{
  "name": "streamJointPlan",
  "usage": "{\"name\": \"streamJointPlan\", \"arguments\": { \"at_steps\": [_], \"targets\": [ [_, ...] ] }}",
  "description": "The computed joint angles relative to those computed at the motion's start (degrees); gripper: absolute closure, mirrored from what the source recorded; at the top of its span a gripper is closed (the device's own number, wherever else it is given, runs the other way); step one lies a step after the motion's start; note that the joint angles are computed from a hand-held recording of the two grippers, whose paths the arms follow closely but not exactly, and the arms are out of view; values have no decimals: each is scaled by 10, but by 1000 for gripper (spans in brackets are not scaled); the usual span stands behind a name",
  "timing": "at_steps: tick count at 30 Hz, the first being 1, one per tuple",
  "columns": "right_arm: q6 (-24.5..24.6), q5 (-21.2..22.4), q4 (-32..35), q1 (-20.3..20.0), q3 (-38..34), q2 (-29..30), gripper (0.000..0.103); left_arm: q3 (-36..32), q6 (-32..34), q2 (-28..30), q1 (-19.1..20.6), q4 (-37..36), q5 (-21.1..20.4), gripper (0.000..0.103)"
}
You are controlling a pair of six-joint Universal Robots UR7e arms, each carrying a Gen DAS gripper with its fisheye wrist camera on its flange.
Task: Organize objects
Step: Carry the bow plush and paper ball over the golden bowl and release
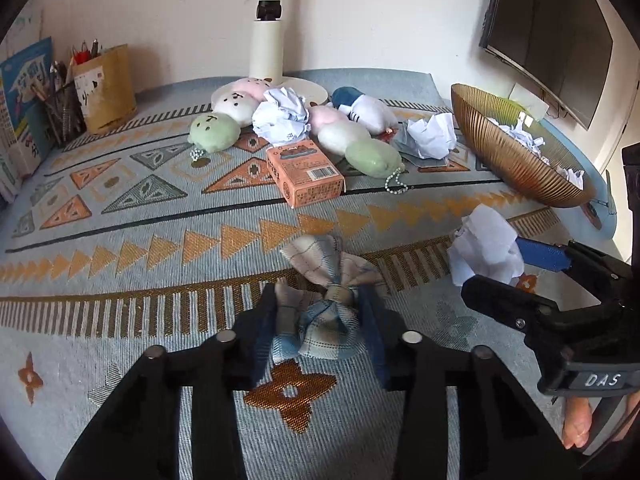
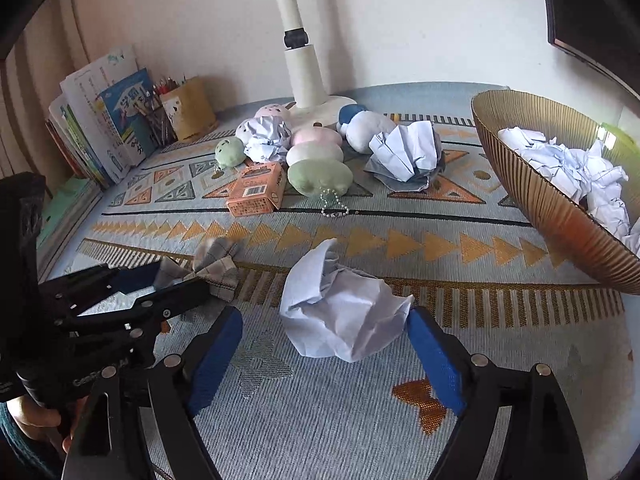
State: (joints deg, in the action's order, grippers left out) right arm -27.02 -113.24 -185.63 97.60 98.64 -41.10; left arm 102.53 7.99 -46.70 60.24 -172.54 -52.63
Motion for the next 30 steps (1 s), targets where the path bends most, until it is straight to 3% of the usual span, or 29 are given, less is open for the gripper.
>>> {"name": "streamJointPlan", "arguments": {
  "at_steps": [1,2,8,10,13,18,21,23,27,30],
  "targets": [
    [0,1,-3,0,0,0,44,5,6,1,-2,-22,2,80],
    [-1,7,3,-1,0,-1,46,10,8,1,-4,-41,8,83],
    [-41,42,-36,3,24,-8,46,33,20,-12,-4,-111,-17,86],
    [-33,63,-48,-1,40,-21,46,39,4,-17,-5,-110,-30,86],
    [-5,101,-39,-14,62,-50,46,45,1,-18,-15,-116,-17,86],
    [15,94,-70,-26,94,-91,46,50,6,-28,-39,-128,-34,86],
    [23,64,-87,-22,97,-117,46,24,24,-20,-57,-119,-68,86],
    [29,36,-107,-13,88,-134,46,-11,38,-1,-70,-107,-87,86],
    [58,37,-133,-12,61,-167,45,-103,52,52,-82,-72,-160,86],
    [84,-2,-126,-13,22,-164,45,-176,46,101,-83,-34,-191,86]
  ]
}}
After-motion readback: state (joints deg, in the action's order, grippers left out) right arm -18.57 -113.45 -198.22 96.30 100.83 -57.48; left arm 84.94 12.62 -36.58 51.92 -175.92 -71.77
